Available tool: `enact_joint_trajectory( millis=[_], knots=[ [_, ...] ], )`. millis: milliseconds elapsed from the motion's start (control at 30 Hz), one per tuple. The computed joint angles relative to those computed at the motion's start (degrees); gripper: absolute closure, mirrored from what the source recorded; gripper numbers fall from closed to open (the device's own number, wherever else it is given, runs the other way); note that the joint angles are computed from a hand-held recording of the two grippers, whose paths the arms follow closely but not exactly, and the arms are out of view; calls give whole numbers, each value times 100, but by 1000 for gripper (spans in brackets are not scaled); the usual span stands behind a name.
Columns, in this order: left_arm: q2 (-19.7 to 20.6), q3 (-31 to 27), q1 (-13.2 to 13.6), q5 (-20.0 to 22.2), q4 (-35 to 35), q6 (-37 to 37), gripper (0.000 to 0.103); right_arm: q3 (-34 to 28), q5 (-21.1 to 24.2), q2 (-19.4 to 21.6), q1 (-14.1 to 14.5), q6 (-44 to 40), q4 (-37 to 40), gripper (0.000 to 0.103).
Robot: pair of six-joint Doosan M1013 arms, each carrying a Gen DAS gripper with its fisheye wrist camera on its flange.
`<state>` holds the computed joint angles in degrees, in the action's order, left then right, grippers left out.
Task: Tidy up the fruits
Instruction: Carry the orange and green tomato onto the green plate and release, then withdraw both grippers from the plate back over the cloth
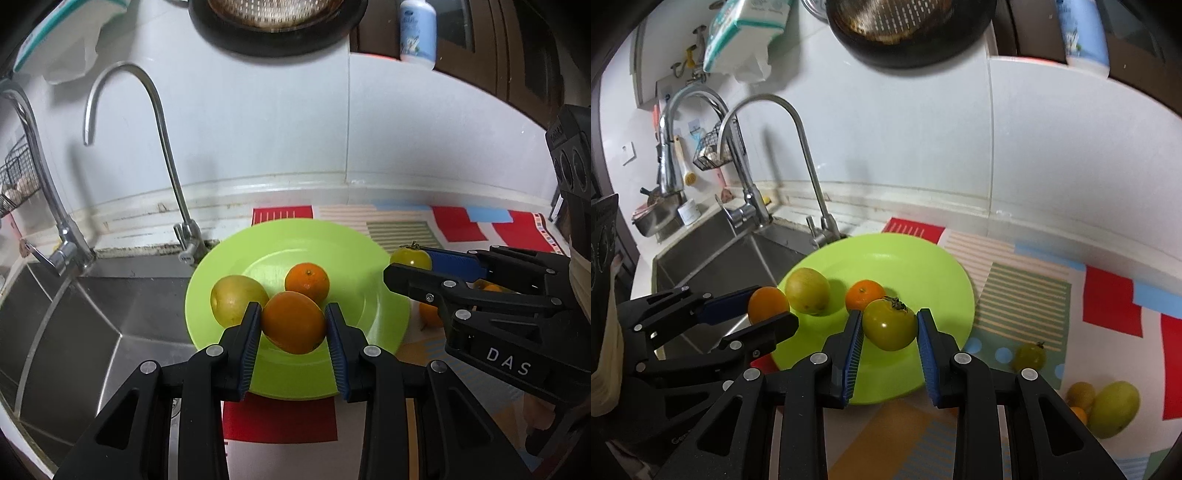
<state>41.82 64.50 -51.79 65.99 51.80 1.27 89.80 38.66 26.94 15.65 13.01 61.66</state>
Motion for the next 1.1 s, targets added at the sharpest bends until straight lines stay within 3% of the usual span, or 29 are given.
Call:
enact_joint_trajectory(
  millis=[233,400,533,600,667,800,1100],
  knots=[
    [53,-15,92,-79,-253,98,66,-188,121,199,28,348,-294,72],
    [83,-85,46,172,-145,114,61,-191,117,187,2,383,-276,66],
    [44,-81,-38,303,15,-38,53,-44,-64,48,-40,209,-107,62],
    [33,-93,-85,380,93,-77,52,81,-222,-61,-68,128,10,54],
    [21,-106,-141,475,192,-172,46,182,-318,-151,-101,18,150,52],
    [-13,-114,-253,604,354,-320,43,395,-516,-353,-176,-159,380,41],
    [-8,-254,-528,910,772,-336,35,891,-946,-846,-377,-809,959,33]
  ],
)
